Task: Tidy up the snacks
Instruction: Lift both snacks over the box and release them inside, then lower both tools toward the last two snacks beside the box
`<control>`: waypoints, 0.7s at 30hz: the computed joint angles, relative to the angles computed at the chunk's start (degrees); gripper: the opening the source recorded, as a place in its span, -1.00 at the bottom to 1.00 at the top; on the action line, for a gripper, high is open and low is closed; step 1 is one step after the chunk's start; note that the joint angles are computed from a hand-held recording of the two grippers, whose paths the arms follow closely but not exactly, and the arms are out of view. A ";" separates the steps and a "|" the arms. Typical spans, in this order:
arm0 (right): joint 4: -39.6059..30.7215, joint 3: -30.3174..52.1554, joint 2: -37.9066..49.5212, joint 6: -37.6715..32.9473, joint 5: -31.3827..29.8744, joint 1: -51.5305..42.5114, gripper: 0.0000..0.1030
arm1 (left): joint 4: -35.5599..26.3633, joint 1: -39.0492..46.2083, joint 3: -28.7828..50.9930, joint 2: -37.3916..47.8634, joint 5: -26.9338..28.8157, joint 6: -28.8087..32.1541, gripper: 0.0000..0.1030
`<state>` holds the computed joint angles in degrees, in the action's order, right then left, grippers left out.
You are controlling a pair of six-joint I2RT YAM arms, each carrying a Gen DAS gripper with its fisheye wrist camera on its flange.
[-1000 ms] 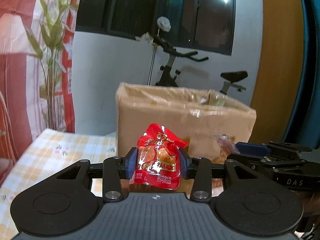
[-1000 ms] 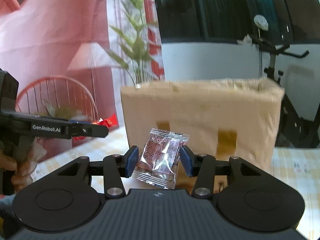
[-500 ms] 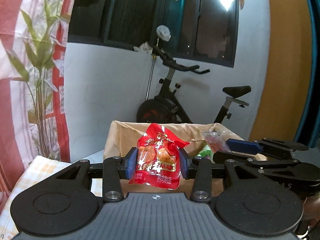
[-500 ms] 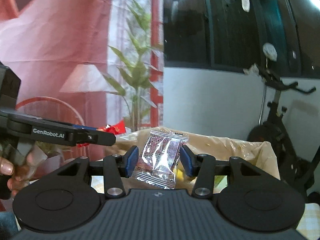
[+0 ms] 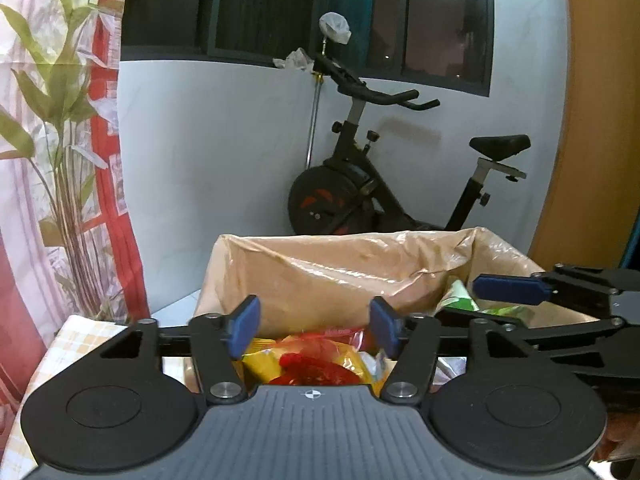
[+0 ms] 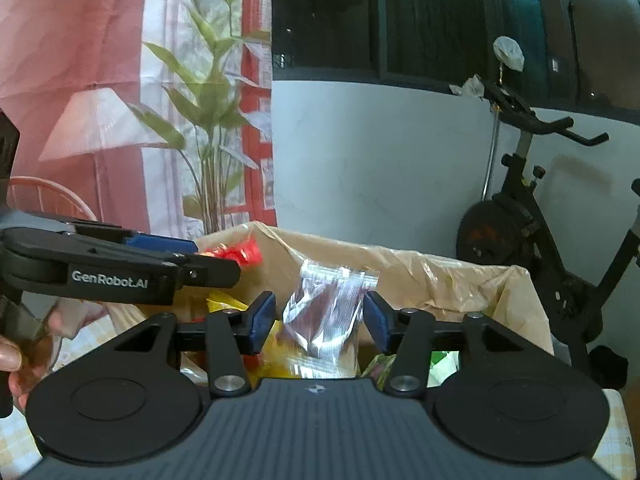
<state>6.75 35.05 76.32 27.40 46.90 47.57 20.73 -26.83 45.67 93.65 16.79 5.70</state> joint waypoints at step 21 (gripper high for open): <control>-13.60 -0.25 -3.45 17.77 16.52 17.68 0.05 | 0.25 4.84 -17.23 -19.65 3.99 0.30 0.37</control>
